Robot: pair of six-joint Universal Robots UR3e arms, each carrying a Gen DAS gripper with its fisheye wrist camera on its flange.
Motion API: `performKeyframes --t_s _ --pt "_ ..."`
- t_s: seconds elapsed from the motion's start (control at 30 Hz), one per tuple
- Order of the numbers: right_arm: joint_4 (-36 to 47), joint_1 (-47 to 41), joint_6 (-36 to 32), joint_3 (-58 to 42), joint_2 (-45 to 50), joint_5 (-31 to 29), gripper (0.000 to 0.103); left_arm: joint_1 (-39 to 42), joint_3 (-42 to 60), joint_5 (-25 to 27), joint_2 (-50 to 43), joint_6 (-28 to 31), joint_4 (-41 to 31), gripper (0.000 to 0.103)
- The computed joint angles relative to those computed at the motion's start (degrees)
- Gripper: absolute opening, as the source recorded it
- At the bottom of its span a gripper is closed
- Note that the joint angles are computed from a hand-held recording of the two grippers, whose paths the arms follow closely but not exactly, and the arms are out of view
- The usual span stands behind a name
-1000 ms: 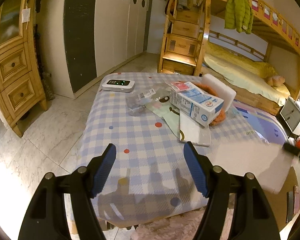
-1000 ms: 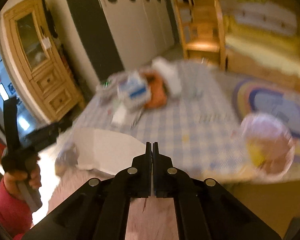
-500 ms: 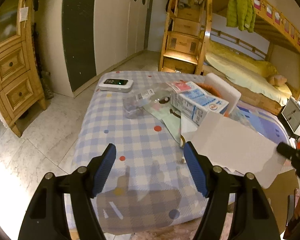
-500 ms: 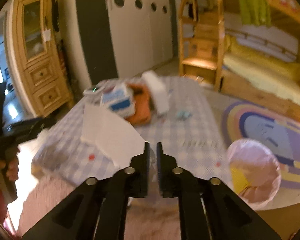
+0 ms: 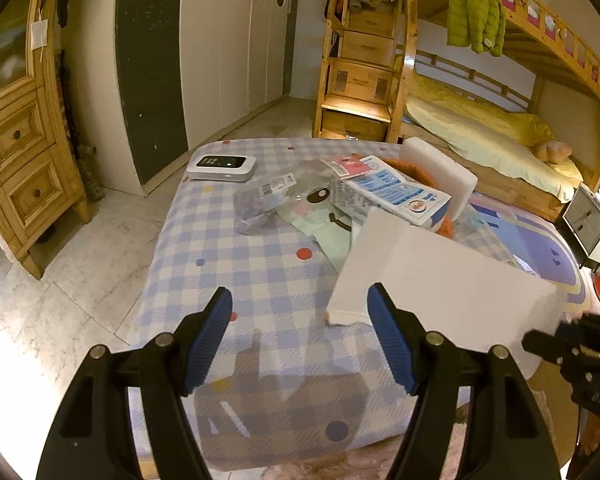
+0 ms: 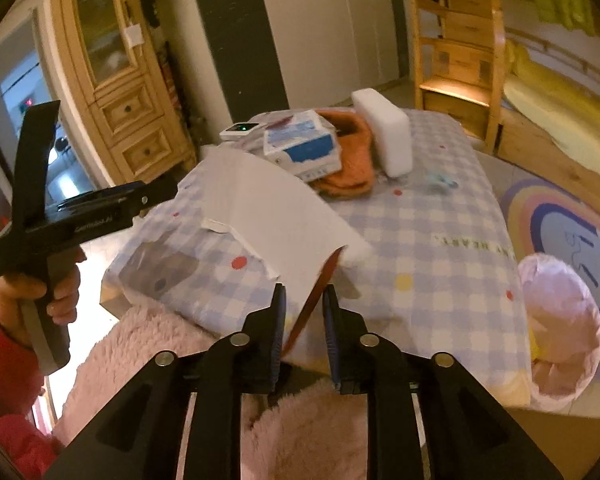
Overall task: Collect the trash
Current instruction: 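Grasp the white paper sheet with the right gripper and lift it, then grasp the clear plastic bag with the left gripper while the right gripper holds the paper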
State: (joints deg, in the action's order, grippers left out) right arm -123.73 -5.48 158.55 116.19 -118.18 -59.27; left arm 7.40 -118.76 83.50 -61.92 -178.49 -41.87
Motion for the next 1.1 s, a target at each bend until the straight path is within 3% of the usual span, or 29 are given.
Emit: performKeyframes --t_s 0.03,0.17,0.2,0.3,0.5,0.6,0.67,0.8,0.87,1.1 --pt "-1.39 1.07 0.77 -0.72 1.9 -0.48 0.034 0.68 -0.13 -0.33 0.52 0.24 -0.44 0.068" --pt "-5.51 3.63 3.84 -2.54 7.62 -2.46 0.03 3.97 -0.9 -2.19 2.6 1.4 -2.19 0.068" --pt "-6.26 4.52 4.91 -3.08 8.68 -3.37 0.015 4.39 -1.18 -2.33 2.93 1.62 -2.33 0.068" --pt "-7.46 6.24 6.53 -3.88 9.23 -4.94 0.001 6.29 -1.93 -3.34 4.37 2.51 -3.22 0.068" --pt "-8.16 5.36 8.62 -6.1 2.91 -6.09 0.0 11.39 -1.76 -6.55 7.72 4.74 -5.86 0.068" --pt "-7.34 4.17 7.89 -9.08 -0.15 -10.35 0.0 10.63 -0.62 -5.88 6.3 5.13 -5.03 0.068" --pt "-6.8 2.25 7.1 -9.93 -1.61 -12.09 0.0 8.96 -0.33 -4.53 3.92 5.03 -2.67 0.068" --pt "-1.43 -11.77 6.59 -10.42 -6.39 -2.59 0.0 5.04 1.59 -1.11 -4.97 3.9 3.54 0.068" --pt "-1.97 -15.73 8.09 -10.62 -6.7 -1.13 0.0 3.14 3.5 0.49 -10.19 3.43 6.36 0.068" --pt "-9.9 -17.85 15.51 -12.21 -1.01 -2.61 0.0 -2.86 14.71 7.76 -27.69 3.25 10.91 0.068"
